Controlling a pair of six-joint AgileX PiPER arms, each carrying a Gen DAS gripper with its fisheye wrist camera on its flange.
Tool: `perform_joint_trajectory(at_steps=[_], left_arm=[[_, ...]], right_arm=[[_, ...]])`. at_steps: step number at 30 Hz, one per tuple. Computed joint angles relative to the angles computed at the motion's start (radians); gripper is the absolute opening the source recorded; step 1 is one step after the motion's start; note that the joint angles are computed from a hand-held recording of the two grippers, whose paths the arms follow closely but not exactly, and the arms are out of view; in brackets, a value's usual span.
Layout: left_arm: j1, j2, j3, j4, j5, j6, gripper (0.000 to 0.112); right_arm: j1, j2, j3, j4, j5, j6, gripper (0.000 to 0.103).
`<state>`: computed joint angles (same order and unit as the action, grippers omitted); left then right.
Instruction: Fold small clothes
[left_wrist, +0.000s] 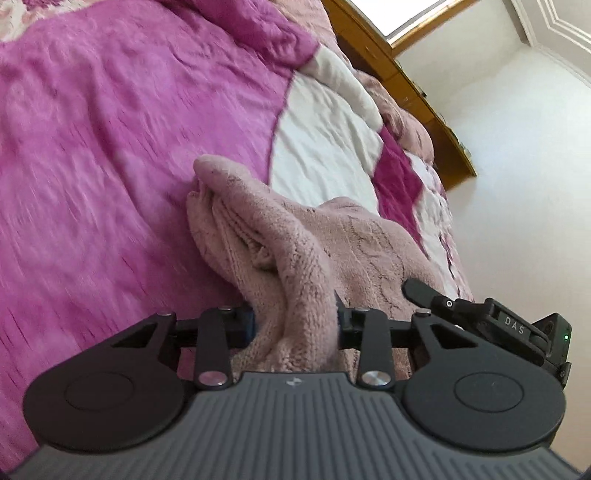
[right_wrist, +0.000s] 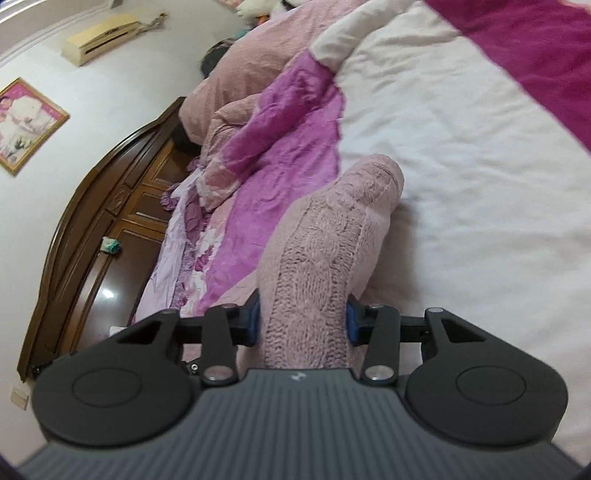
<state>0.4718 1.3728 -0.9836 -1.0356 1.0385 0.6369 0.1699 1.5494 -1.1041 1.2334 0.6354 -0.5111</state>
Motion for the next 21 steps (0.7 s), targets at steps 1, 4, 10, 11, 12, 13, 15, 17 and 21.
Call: perform_joint_trajectory(at_steps=[1,4,10,11,12,13,15,17,21], left_arm=[[-0.019,-0.026,0.023,0.006,-0.006,-0.004,0.040],[-0.063,-0.110,0.092,0.017,-0.010,-0.030,0.040],[-0.174,-0.201,0.206,0.098,-0.096,-0.090,0.040],[-0.210,-0.212,0.222,0.141,-0.130,-0.125,0.040],[-0.246,-0.217,0.230,0.185,-0.166,-0.158,0.040],[-0.273,-0.224,0.240,0.223,-0.196,-0.182,0.040],[-0.303,-0.238,0.260,0.264,-0.230,-0.207,0.040],[-0.314,-0.242,0.257,0.289,-0.233,-0.223,0.041],[-0.324,-0.233,0.219,0.349,-0.218,-0.270,0.051]], right_arm=[[-0.022,-0.038,0.041,-0.001,0.010,-0.007,0.045],[-0.088,-0.130,0.146,0.017,0.046,-0.040,0.045],[-0.186,-0.212,0.309,0.027,0.088,-0.101,0.045],[-0.183,-0.212,0.330,0.019,0.078,-0.096,0.045],[-0.179,-0.214,0.348,0.015,0.068,-0.096,0.046],[-0.169,-0.217,0.369,0.016,0.047,-0.108,0.046],[-0.150,-0.230,0.398,0.025,0.011,-0.145,0.048],[-0.133,-0.244,0.406,-0.009,-0.018,-0.146,0.053],[-0.168,-0.242,0.374,-0.095,0.038,-0.083,0.060]])
